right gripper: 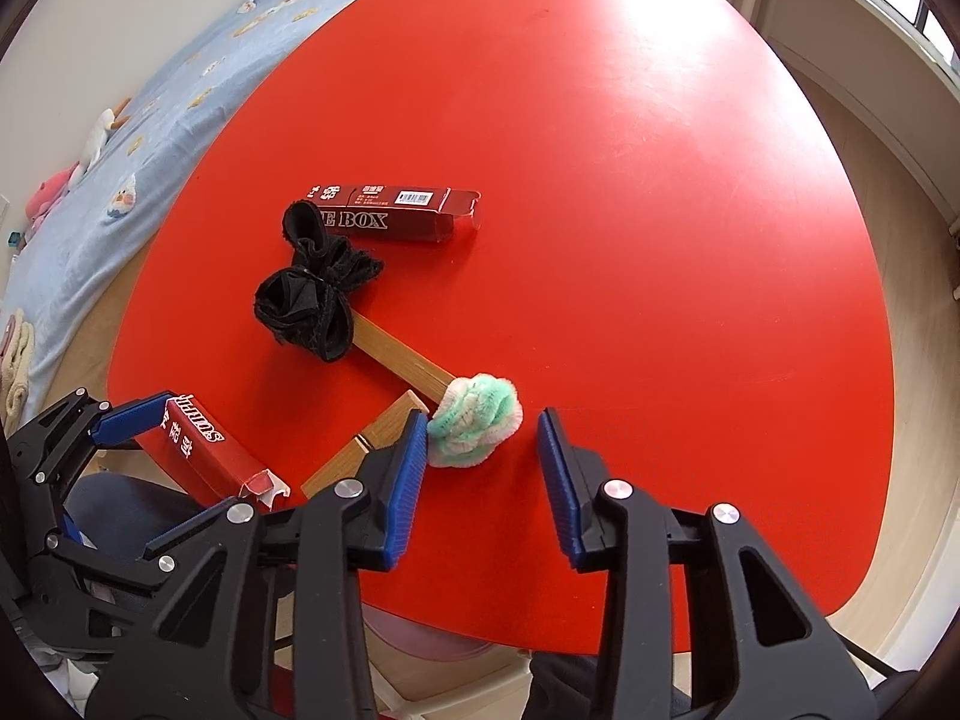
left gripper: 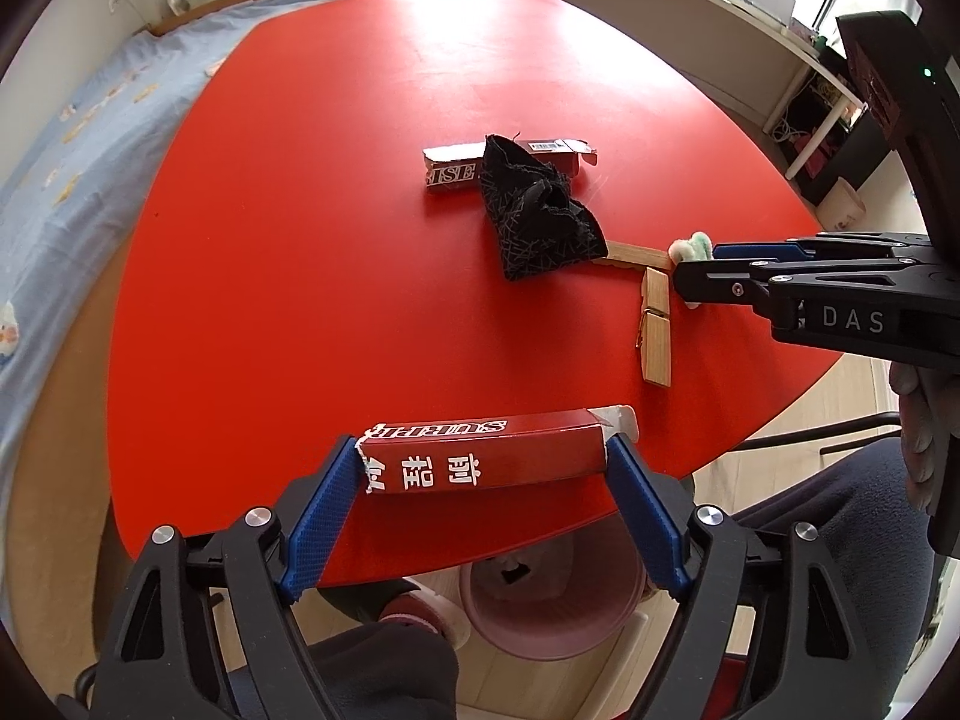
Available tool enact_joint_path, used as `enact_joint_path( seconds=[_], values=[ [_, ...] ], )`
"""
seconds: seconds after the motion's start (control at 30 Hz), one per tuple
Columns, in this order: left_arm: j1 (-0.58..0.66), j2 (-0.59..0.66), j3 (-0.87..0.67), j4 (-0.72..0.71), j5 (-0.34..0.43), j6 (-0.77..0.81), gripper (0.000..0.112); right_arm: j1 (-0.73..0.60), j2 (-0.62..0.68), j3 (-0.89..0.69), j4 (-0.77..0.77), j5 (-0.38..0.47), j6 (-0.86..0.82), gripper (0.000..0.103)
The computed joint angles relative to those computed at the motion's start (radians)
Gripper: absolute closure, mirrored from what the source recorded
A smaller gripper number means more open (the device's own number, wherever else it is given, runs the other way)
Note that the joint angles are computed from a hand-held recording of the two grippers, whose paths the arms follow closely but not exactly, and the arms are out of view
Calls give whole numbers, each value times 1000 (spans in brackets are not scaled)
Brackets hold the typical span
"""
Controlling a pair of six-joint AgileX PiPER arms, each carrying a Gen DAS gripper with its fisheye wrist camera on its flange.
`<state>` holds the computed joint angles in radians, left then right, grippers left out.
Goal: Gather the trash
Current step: 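Grasp the green-white sponge with the right tool while the left tool grasps the red printed box, then carry the sponge and red box in both tools over the pink bin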
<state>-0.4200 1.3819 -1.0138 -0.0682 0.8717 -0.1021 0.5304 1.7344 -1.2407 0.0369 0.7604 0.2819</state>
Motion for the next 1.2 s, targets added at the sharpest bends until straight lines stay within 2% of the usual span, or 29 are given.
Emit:
enact_joint_path(
  seconds=[0.07,0.7,0.93,1.2],
  values=[
    [-2,-3,3,-3,-3,3,35,0,-4,5,-6,0,1,79],
    [19,-50,-2,-16,-4,32,35,15,-76,35,-36,-14,42,81],
    [38,-101,-12,-43,17,71,35,45,-159,72,-73,-12,80,81],
    [54,-205,-16,-74,59,114,35,105,-323,165,-115,-4,137,81]
  ],
)
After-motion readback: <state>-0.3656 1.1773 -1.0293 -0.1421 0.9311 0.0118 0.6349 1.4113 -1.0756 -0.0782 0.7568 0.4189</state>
